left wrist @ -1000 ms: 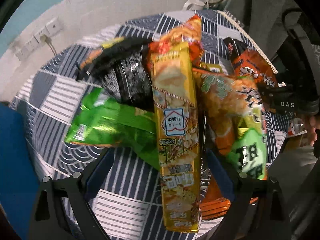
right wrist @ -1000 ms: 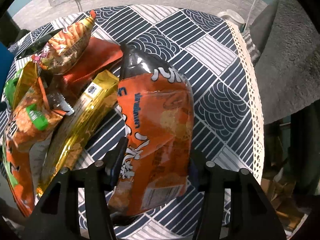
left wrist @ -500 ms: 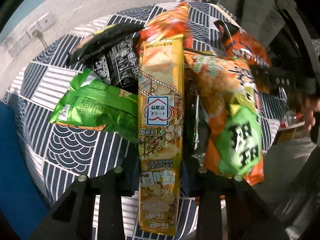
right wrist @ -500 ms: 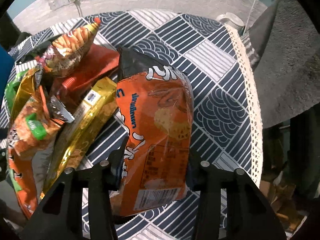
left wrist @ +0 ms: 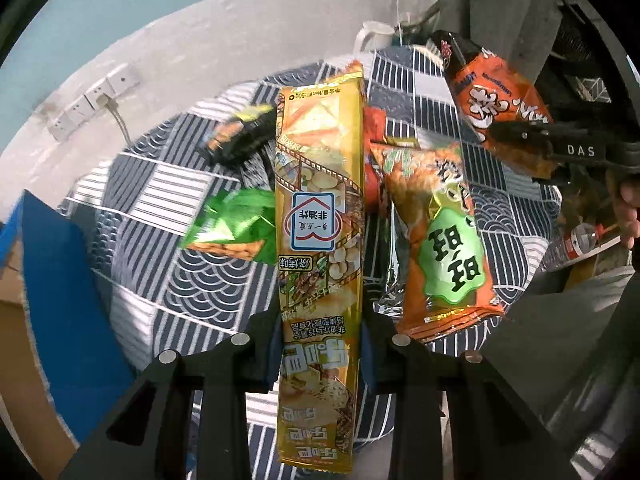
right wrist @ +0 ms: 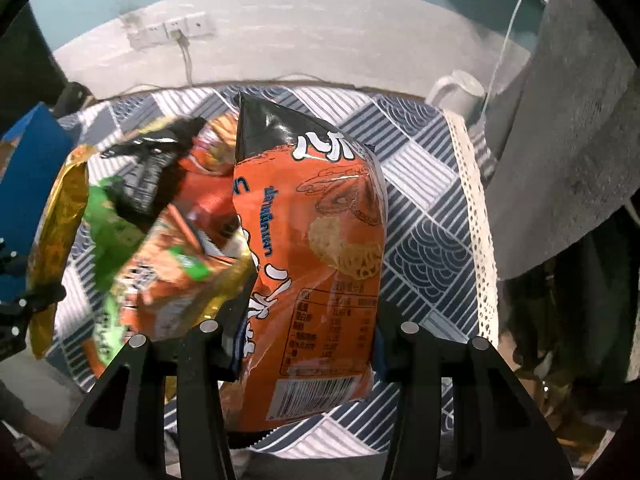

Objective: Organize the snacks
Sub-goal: 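Carry the yellow pack with the left tool while the right carries the orange bag to the box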

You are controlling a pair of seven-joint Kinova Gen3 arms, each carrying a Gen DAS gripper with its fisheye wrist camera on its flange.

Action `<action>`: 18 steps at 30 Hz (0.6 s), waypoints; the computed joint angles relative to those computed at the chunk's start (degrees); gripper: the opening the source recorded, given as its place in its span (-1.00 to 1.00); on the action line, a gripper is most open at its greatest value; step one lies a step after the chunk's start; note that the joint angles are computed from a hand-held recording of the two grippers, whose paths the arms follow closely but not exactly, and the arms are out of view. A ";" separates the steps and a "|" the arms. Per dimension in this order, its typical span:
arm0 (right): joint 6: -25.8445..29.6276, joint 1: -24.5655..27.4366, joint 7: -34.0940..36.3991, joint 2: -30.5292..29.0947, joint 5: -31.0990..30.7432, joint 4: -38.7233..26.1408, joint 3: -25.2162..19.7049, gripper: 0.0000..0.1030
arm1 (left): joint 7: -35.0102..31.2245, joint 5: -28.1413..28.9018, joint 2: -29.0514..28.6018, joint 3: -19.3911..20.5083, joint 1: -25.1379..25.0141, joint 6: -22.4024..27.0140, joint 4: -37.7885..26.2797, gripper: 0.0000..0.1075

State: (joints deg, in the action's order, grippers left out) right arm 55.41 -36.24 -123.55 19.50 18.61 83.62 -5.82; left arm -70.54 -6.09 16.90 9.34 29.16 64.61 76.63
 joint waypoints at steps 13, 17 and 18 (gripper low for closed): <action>0.91 -3.52 1.09 -1.59 1.28 -4.41 -1.82 -0.12 | 3.12 -7.80 -6.02 -0.43 0.39 2.24 0.59 -0.41; 1.75 -4.92 2.39 -0.49 1.08 -7.55 -2.14 -0.12 | 4.61 -10.00 -8.05 0.01 -0.02 2.67 1.73 -0.41; 1.92 -5.45 2.69 -0.16 1.13 -8.53 -2.21 -0.12 | 4.84 -10.70 -8.67 0.07 -0.19 2.76 2.10 -0.41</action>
